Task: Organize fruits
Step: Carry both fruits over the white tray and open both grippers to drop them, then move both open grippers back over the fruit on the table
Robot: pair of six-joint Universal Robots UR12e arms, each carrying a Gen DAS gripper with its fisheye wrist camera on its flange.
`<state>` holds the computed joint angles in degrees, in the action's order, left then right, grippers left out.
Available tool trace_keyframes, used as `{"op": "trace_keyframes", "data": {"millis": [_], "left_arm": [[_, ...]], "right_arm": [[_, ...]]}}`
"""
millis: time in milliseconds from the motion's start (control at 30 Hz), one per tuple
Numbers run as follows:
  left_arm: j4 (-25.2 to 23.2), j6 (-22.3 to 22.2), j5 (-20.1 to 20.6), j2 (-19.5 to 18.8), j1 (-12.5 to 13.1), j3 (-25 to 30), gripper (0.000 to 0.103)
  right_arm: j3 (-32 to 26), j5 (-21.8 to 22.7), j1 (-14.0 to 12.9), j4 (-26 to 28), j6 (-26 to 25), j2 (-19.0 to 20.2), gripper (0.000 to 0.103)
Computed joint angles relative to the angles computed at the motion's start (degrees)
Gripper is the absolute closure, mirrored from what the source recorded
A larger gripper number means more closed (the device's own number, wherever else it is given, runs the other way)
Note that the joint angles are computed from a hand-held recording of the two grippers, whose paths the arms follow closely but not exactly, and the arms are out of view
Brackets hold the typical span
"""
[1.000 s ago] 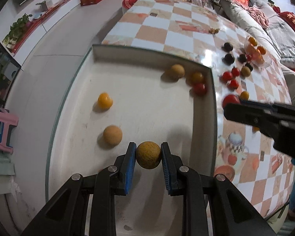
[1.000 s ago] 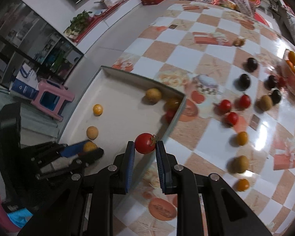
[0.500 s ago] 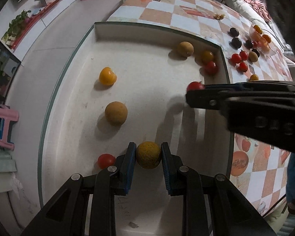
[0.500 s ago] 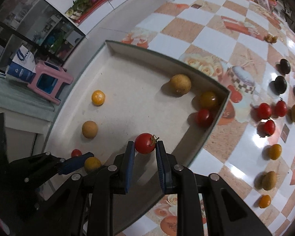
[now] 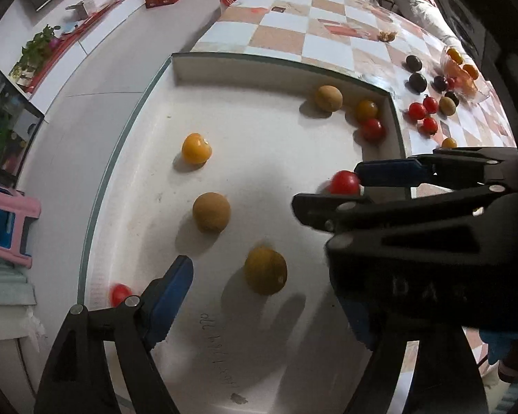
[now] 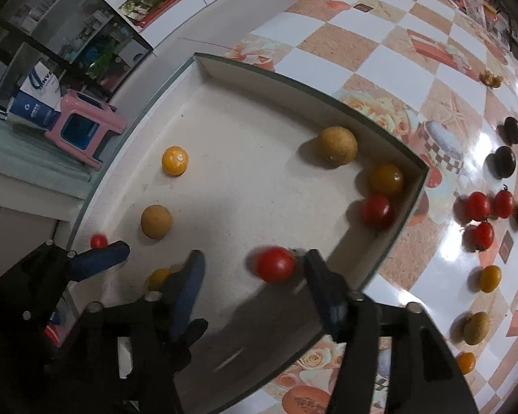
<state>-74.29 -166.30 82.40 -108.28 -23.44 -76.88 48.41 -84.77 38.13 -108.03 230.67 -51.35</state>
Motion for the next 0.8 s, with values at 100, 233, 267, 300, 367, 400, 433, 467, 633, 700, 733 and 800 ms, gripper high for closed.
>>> {"op": "trace_keyframes", "data": {"millis": [100, 233, 267, 300, 367, 400, 433, 467, 633, 700, 733, 800], "left_arm": [[-0.4, 0.4, 0.3, -0.1, 0.0, 0.3, 0.021], [-1.3, 0.3, 0.2, -0.4, -0.2, 1.0, 0.021], [-1.5, 0.4, 0.5, -0.5, -0.4, 1.4, 0.021], [-1.6, 0.6, 0.6, -0.6, -0.5, 1.7, 0.021], [-1.4, 0.8, 0.4, -0.6, -0.7, 2.2, 0.021], [-1.3, 1.0, 0.1, -0.8, -0.9, 2.5, 0.021], [-1.2, 1.2, -0.1, -0.9, -1.2, 2.9, 0.021], [-1.1, 1.3, -0.2, -1.0, -1.4, 3.2, 0.021], [-0.7, 2.3, -2.0, -1.8, -2.7, 5.0, 0.021], [-0.7, 2.8, -2.6, -2.2, -3.4, 5.9, 0.021], [-0.9, 3.1, -2.6, -2.5, -3.8, 6.5, 0.021], [-1.3, 3.3, -2.9, -3.0, -4.4, 7.4, 0.021]], "right_arm": [[-0.2, -0.3, -0.1, -0.8, 0.5, -0.1, 0.022], [0.3, -3.4, 0.0, -1.9, 2.1, -1.2, 0.019], [1.5, -4.0, -0.1, -3.0, 2.9, -2.1, 0.019], [2.7, -4.7, -0.1, -3.9, 3.9, -3.0, 0.019], [4.9, -6.5, -0.2, -4.4, 6.1, -4.7, 0.019], [6.4, -7.3, -0.2, -4.5, 7.6, -5.8, 0.019], [7.7, -7.9, -0.3, -4.6, 8.8, -6.7, 0.019], [9.4, -8.8, -0.3, -4.8, 10.4, -7.9, 0.019], [16.4, -11.9, 0.1, -3.5, 16.1, -12.9, 0.019], [18.8, -13.6, 0.5, -2.3, 19.0, -14.7, 0.019], [19.8, -14.2, 0.7, -1.7, 20.5, -15.5, 0.019], [22.3, -14.8, 1.0, -1.0, 23.5, -17.2, 0.019]]}}
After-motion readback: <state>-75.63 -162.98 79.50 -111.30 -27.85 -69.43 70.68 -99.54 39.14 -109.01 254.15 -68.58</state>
